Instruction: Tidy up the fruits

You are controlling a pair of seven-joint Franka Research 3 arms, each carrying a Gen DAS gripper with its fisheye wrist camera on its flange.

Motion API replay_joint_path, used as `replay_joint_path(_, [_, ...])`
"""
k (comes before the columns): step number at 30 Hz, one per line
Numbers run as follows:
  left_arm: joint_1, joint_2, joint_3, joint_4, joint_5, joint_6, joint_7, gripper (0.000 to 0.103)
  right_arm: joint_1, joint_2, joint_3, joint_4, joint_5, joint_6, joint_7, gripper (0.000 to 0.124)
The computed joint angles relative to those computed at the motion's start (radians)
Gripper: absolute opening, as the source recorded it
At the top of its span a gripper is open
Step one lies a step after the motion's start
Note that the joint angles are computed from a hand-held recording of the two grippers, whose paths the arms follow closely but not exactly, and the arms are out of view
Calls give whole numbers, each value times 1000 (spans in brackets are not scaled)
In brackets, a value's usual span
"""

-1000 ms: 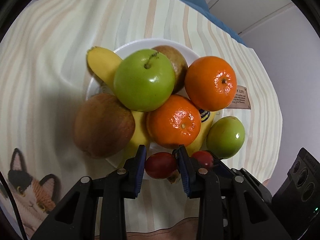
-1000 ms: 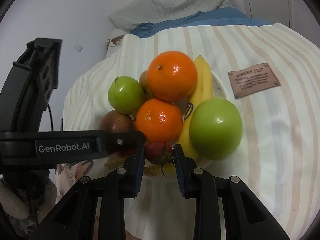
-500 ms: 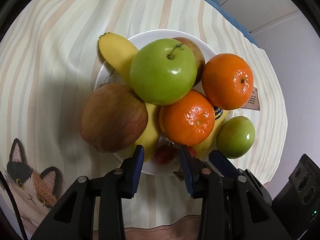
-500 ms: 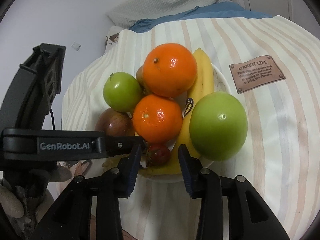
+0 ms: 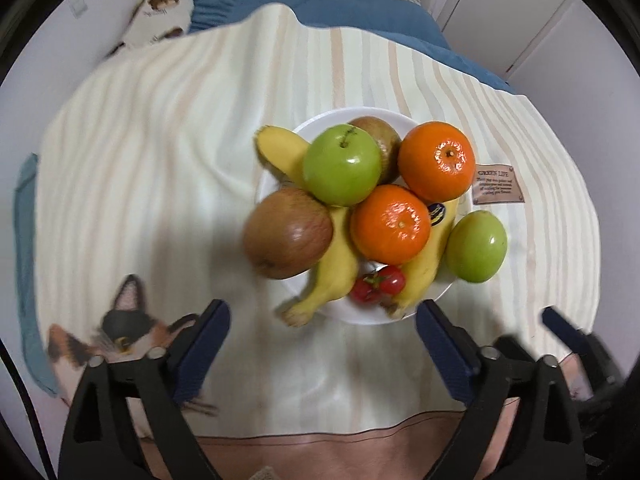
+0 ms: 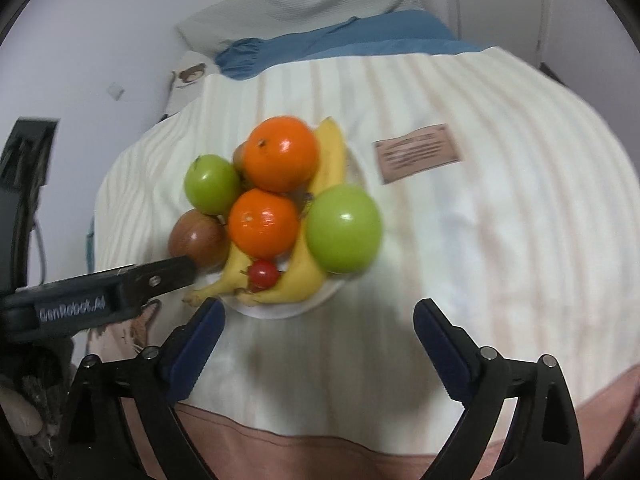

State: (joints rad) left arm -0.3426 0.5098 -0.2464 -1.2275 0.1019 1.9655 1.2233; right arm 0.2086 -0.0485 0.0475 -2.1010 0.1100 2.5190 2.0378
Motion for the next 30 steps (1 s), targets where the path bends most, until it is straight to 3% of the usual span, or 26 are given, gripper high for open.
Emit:
replay_joint_path(13, [-13,-165,11,-148,108,60,-51,100,-17,-83,23,66,-188,-155,101,101])
replay_joint_path(20, [-9,-262,1,-204,119,72,-86,100,-19,-141,38,87,-207,-206,101,101])
replay_joint_path(25, [-34,-337,-5,-218,200,11,-139,100,-22,-224,49,82,-191,-245,79,101])
replay_joint_path(30, [-25,-450,-20,-283,181,17,-161,100,-34,-328,67,70,-176,-286,64,102])
